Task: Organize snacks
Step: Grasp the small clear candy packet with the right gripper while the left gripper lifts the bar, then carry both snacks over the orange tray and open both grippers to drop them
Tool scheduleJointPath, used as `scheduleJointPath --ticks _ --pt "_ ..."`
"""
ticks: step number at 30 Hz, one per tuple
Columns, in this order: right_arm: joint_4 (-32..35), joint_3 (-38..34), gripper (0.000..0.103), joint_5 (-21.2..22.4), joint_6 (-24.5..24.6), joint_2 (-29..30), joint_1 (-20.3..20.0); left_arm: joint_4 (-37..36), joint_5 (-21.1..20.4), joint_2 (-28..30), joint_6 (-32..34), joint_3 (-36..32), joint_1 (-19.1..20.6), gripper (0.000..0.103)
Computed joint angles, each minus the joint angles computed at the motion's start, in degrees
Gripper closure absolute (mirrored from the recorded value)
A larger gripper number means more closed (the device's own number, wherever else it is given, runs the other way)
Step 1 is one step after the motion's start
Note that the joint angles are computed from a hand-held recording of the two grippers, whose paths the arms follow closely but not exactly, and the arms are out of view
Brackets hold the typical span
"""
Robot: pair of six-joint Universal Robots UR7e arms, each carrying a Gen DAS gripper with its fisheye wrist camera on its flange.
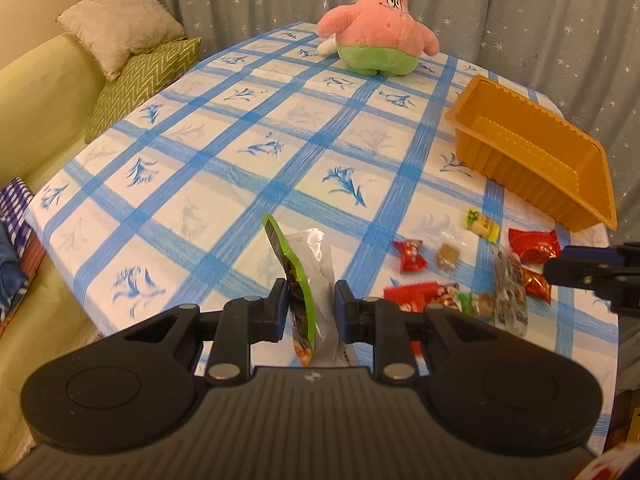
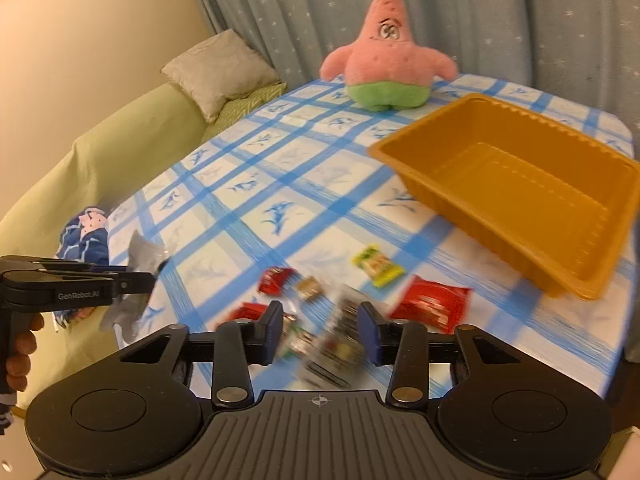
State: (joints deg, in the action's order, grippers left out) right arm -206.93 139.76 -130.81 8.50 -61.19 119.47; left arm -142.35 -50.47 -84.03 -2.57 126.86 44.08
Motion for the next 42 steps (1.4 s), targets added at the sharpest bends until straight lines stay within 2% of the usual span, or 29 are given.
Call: scheduleJointPath --ticks 3,8,25,29,33,38,39,42 --pt "1.2 -2.8 0.068 0.7 0.4 2.2 -0.8 -1.3 -1.0 1.4 2.7 -1.5 1.6 0.081" --pt "4.2 -7.1 0.070 0.5 1.8 5.7 -2.3 -2.3 -3.1 3.9 6.1 -4.1 4.1 0.081" --pt "13.4 -14.6 0.076 -4.7 13.1 11.2 -5.3 -2.5 -8.3 10.0 13.0 -10.6 9.2 0.081" --pt "13.8 -15.4 0.079 -5.1 12.9 12.0 -5.5 -2.2 -9.0 10.8 13.7 -11.5 9.7 0.081" --pt "14.3 -16.7 0.082 -7.3 11.4 13.4 -4.9 -1.8 -9.8 11.5 14.5 -12.2 10.0 0.081" --pt "12.9 -16.3 0.086 -6.2 11.0 13.2 -5.4 -1.4 -10.4 12.1 15.2 -12.9 9.9 0.081" --pt "12.1 -16.0 0.091 -5.9 10.8 13.1 -5.4 -1.3 -10.5 12.3 15.3 -13.0 9.9 0.081" --pt "11.3 -15.6 0.092 -5.7 10.9 12.4 -5.2 -1.2 -11.2 12.9 16.1 -13.6 9.6 0.081"
